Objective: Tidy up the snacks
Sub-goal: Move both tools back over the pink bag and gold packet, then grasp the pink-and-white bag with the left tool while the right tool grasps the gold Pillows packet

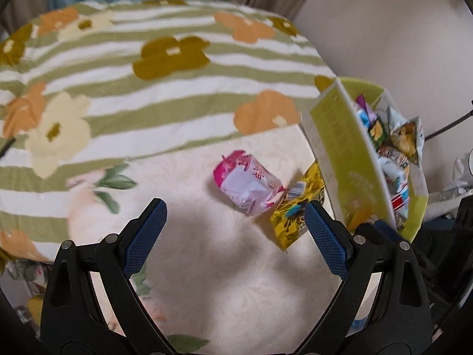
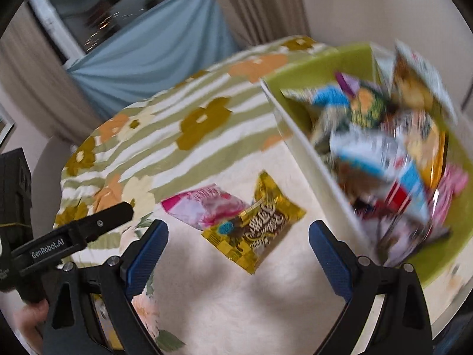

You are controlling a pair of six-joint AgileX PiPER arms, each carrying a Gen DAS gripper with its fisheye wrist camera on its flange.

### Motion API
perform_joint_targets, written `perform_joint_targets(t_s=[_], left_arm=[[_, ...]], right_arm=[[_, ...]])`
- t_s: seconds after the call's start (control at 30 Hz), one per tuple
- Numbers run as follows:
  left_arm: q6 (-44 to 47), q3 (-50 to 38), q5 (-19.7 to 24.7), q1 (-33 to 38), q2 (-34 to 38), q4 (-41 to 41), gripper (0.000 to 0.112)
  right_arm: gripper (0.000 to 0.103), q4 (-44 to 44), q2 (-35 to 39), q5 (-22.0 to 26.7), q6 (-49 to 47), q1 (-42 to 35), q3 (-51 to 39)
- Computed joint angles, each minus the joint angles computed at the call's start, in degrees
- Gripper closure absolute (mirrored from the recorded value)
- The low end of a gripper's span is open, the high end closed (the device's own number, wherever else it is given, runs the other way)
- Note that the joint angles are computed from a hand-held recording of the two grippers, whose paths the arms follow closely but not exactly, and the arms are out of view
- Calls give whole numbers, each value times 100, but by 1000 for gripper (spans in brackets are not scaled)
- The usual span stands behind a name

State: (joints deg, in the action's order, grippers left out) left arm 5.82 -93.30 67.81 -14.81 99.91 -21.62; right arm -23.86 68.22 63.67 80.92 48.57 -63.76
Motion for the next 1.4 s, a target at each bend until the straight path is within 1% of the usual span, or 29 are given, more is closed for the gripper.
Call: perform_joint_targets(t_s=[0.1, 0.23, 0.33, 0.43, 0.47, 0.57, 0.63, 0.7, 0.77, 0.83, 1.07, 1.23, 1.3, 1.33, 1.4], left_arm=[[112, -76, -96, -93, 414, -173, 19], [108, -254, -235, -220, 897, -323, 19], [60, -435, -306, -294, 1252, -401, 19], [90, -606, -251, -360, 1550, -435, 19], [125, -622, -250, -380, 1598, -438, 21], [290, -598, -243, -399, 1670, -456, 42], [416, -511, -280, -319, 1675, -674, 49], [455, -454, -325, -291, 1657, -714, 58], [459, -392, -361, -277, 1599, -704, 62], [460, -314, -382, -245, 1531, -640, 63], [640, 68, -364, 53, 1229, -527, 63], [901, 523, -315, 182, 873, -425, 63], [1033, 703, -283, 204, 740, -396, 63], [1089, 753, -238, 216, 699, -398, 63], [1049, 819, -189, 256, 650, -429, 62]], right_arm=[[8, -73, 25, -366, 744, -1, 471], [8, -431, -5, -630, 1633, 94, 915], [8, -456, 41, -807, 1804, 98, 1057], [8, -484, 61, -1026, 2030, 101, 1214], [8, -475, 62, -1062, 2057, 86, 1234], [8, -529, 7, -1052, 2151, 93, 1302], [8, -515, -23, -1073, 2091, 18, 1351], [8, -347, 24, -1182, 1917, -134, 1353], [8, -182, 24, -1303, 1844, -251, 1392], [8, -103, 33, -1424, 1822, -330, 1419], [8, -21, 234, -1617, 1596, -491, 1309], [9, 221, 372, -1813, 1308, -807, 1364], [10, 350, 406, -1943, 1158, -934, 1425], [11, 337, 455, -1868, 1108, -941, 1378], [18, 430, 569, -1929, 850, -1038, 1296]])
